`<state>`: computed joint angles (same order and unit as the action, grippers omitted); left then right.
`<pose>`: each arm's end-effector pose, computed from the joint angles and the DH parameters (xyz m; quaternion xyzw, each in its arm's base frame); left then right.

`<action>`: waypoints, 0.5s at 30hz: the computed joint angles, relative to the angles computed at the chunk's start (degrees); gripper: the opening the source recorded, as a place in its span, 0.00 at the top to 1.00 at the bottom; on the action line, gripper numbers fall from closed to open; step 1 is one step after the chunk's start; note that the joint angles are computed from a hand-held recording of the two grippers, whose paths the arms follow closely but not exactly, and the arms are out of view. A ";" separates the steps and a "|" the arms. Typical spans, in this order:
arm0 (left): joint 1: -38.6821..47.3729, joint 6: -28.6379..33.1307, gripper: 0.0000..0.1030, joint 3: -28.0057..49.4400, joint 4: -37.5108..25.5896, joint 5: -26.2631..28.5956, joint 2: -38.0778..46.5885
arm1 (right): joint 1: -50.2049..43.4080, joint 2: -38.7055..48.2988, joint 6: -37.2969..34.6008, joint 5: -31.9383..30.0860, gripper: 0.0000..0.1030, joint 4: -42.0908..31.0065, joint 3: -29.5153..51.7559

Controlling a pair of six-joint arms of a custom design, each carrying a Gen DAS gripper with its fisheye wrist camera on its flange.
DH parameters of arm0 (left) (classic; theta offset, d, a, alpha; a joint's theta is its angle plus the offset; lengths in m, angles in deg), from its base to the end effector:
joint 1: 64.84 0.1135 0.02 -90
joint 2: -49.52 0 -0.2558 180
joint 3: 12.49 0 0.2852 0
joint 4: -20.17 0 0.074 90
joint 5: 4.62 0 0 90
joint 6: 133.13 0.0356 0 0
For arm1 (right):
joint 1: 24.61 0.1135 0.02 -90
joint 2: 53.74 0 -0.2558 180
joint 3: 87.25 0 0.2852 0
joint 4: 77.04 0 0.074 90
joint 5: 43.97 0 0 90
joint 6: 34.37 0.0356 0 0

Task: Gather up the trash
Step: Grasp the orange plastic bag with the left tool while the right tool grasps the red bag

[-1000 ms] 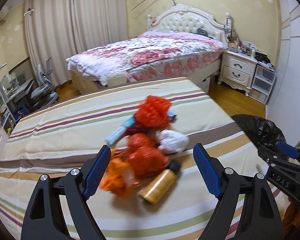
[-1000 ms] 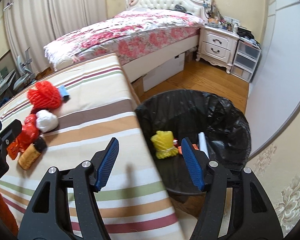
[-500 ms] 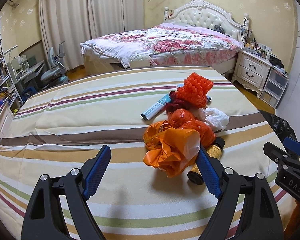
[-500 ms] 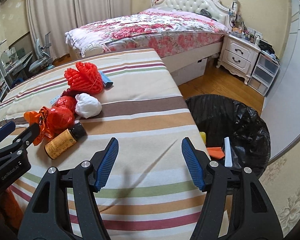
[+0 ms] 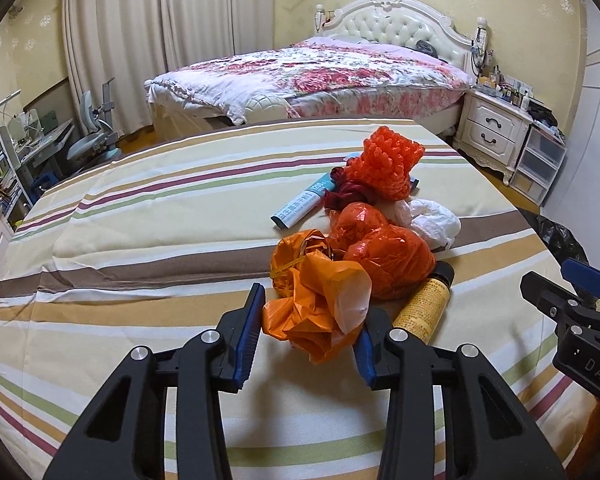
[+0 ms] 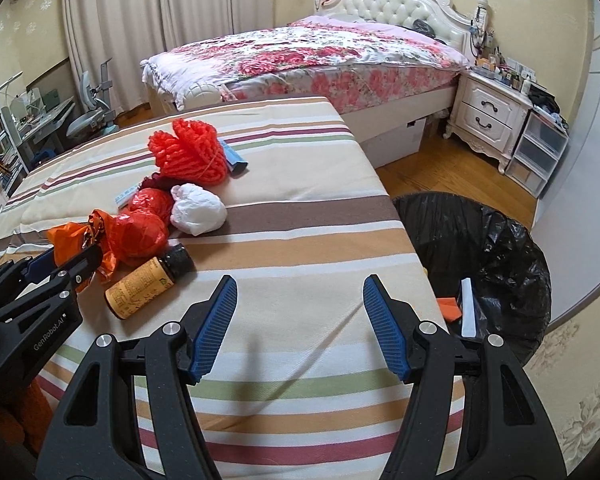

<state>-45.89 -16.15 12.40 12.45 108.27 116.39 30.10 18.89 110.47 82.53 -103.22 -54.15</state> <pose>0.1942 0.0520 0.0765 0.1326 0.9131 -0.0398 0.3836 0.1362 0.1558 0.0826 0.0669 0.9284 -0.0134 0.3653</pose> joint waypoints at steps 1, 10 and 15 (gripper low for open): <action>0.85 0.46 0.61 0.22 -0.59 0.60 -0.07 | 0.26 0.37 -0.13 0.07 0.38 -0.06 0.54; 10.34 5.35 0.61 3.17 -4.59 5.23 0.94 | 2.37 5.67 -3.81 -0.06 0.38 1.73 6.13; 16.50 8.04 0.61 5.91 -5.43 7.53 3.90 | 2.69 9.31 -6.92 -0.77 0.38 3.75 9.62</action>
<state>-29.39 -8.12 18.31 7.02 115.80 120.28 32.79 28.20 103.55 81.76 -99.47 -44.53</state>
